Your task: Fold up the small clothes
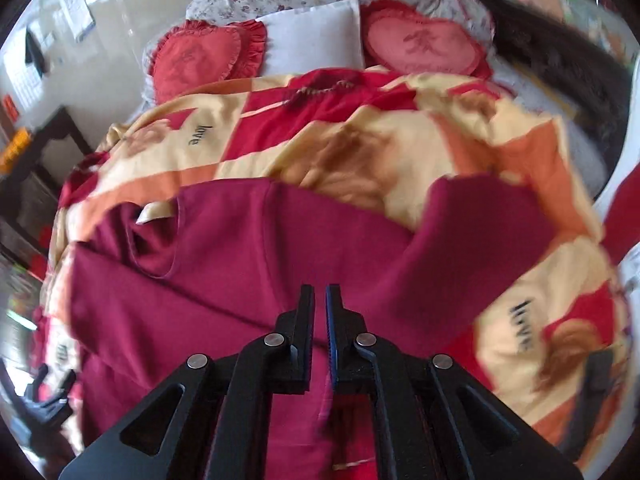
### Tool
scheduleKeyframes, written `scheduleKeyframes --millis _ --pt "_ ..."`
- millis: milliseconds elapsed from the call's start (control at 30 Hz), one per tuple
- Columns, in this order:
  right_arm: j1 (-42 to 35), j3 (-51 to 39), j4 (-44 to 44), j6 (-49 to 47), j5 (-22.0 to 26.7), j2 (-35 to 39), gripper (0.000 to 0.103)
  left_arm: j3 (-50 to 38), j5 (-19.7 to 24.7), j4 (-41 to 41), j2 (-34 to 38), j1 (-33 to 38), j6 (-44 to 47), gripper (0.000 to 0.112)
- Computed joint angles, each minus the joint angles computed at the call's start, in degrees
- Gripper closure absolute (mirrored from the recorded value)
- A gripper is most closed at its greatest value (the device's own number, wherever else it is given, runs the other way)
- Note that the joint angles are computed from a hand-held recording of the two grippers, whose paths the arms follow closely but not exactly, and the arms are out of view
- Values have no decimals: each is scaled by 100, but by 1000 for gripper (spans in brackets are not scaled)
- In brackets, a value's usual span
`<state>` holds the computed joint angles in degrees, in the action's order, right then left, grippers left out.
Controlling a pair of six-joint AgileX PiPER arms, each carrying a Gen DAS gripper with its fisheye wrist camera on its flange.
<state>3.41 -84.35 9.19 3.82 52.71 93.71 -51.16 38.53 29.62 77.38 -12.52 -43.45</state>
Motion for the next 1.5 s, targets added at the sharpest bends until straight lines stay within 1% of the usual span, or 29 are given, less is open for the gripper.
scheduleKeyframes --millis 33,100,133,200,267,367,433,467,533,600,633,667,700,833,900,967,1000,1067,1167,1200,1233,1267,1333,1400,1500 --pt "25 205 266 -240 -168 -154 95 -36 -2 3 23 21 20 9" --pt "346 143 323 -454 -230 -137 78 -195 15 -43 138 74 139 10" --pt "605 -18 179 -570 -132 -36 78 -269 34 -42 177 99 188 10" --pt "943 -160 -245 -554 -60 54 78 -389 -6 -53 198 175 293 10" --pt "1054 -71 -642 -425 -185 22 78 -478 -78 -66 222 260 358 10" --pt "719 135 -535 -524 -187 -36 78 -682 -183 7 402 368 326 10" --pt "490 465 -543 -512 -327 -147 78 -809 -208 138 627 389 212 10" --pt "438 575 -570 -486 -368 -126 78 -889 -166 187 779 391 172 10" --pt "349 768 -553 -568 -299 -51 78 -1023 -13 315 1080 357 63 9" --pt "446 935 -845 -375 -302 73 78 -1023 53 413 1260 332 5 9" --pt "462 996 -923 -320 -319 101 83 -977 18 395 1271 353 8 9" --pt "477 1079 -959 -292 -370 97 91 -913 -46 351 1255 393 27 9" --pt "465 1184 -915 -341 -484 19 103 -849 -122 306 1229 435 55 9" --pt "648 1309 -1307 -244 -937 -521 103 -682 -297 301 1146 501 -65 9" --pt "836 1181 -1693 -14 -1046 -606 103 -626 -261 535 1116 398 -405 9" --pt "1029 1092 -2154 271 -1294 -626 103 -612 -165 740 1121 261 -649 9" --pt "1110 1007 -2448 487 -1344 -530 103 -604 -133 808 1141 206 -719 9" --pt "1140 858 -2812 786 -1296 -242 103 -621 -114 804 1169 182 -722 9" --pt "1010 798 -3116 1166 -1268 247 103 -646 -115 707 1169 210 -623 9" --pt "996 739 -3234 1276 -1172 391 103 -663 -90 686 1166 207 -582 9" --pt "948 677 -3123 1228 -1052 464 103 -671 -69 702 1166 191 -580 9" --pt "914 698 -3000 1208 -1035 422 103 -678 -49 723 1161 174 -566 9" --pt "868 897 -2695 1148 -1170 88 102 -691 -12 704 1138 153 -504 10" --pt "944 1028 -2642 1186 -1217 -189 98 -690 23 617 1077 144 -405 10" --pt "1043 1149 -2323 1050 -1275 -502 96 -666 87 585 926 105 -329 10"
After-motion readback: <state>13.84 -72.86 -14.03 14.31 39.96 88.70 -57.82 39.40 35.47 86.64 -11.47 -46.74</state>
